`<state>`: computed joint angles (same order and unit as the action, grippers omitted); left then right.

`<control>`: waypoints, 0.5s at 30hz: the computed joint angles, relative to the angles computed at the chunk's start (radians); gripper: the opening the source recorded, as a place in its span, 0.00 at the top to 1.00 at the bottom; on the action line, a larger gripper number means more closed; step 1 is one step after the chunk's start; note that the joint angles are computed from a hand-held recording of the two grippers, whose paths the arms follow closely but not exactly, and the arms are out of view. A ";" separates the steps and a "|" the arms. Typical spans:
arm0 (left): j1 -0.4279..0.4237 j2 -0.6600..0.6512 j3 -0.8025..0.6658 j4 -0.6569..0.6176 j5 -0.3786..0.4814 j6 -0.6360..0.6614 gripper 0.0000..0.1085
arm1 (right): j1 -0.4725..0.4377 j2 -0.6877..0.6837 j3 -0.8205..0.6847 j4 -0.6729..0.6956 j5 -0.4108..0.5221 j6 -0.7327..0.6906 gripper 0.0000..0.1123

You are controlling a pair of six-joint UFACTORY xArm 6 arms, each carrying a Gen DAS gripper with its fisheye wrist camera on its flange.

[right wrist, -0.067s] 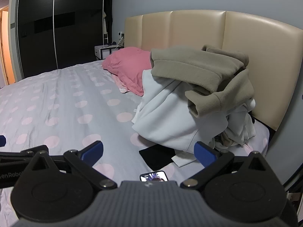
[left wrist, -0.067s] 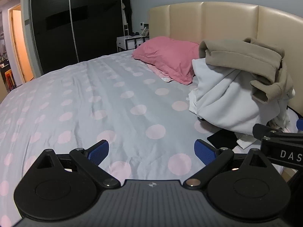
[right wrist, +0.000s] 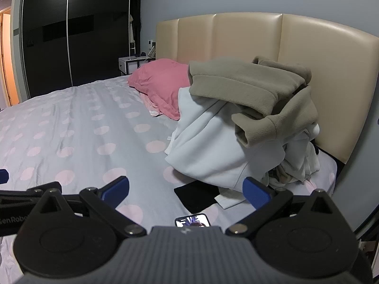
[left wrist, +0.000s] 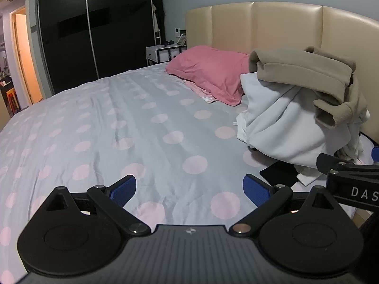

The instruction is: Fold clothes

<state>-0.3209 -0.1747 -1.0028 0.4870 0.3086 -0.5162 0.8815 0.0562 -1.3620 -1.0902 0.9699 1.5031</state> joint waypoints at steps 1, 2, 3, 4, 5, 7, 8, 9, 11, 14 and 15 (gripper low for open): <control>0.000 0.000 0.001 0.003 -0.001 -0.002 0.09 | 0.000 0.000 0.000 -0.002 0.001 0.001 0.09; 0.001 -0.001 0.002 0.006 -0.002 -0.004 0.09 | 0.000 0.001 0.000 -0.005 0.002 0.003 0.09; 0.001 -0.001 0.002 0.009 -0.002 -0.006 0.09 | -0.001 0.001 0.000 -0.005 0.002 0.004 0.09; 0.002 -0.002 0.003 0.013 -0.003 -0.009 0.09 | -0.002 0.000 0.001 -0.002 0.001 0.004 0.09; 0.002 -0.002 0.004 0.016 -0.004 -0.011 0.11 | -0.003 0.002 -0.004 0.002 0.000 0.002 0.09; 0.003 -0.003 0.006 0.023 -0.006 -0.015 0.11 | -0.005 0.006 -0.017 0.009 -0.001 -0.003 0.09; 0.003 -0.003 0.006 0.026 -0.006 -0.018 0.12 | -0.006 0.001 -0.012 0.010 -0.003 -0.003 0.09; 0.004 -0.004 0.007 0.029 -0.007 -0.020 0.12 | -0.005 0.000 -0.013 0.011 -0.001 -0.005 0.09; 0.005 -0.005 0.010 0.032 -0.011 -0.023 0.13 | 0.003 0.014 -0.031 0.012 0.015 -0.014 0.09; 0.007 -0.007 0.012 0.074 -0.016 -0.060 0.13 | 0.006 0.006 -0.014 -0.005 0.008 -0.002 0.09; 0.008 -0.006 0.007 0.090 -0.013 -0.074 0.13 | 0.007 0.006 -0.014 -0.005 0.007 -0.001 0.09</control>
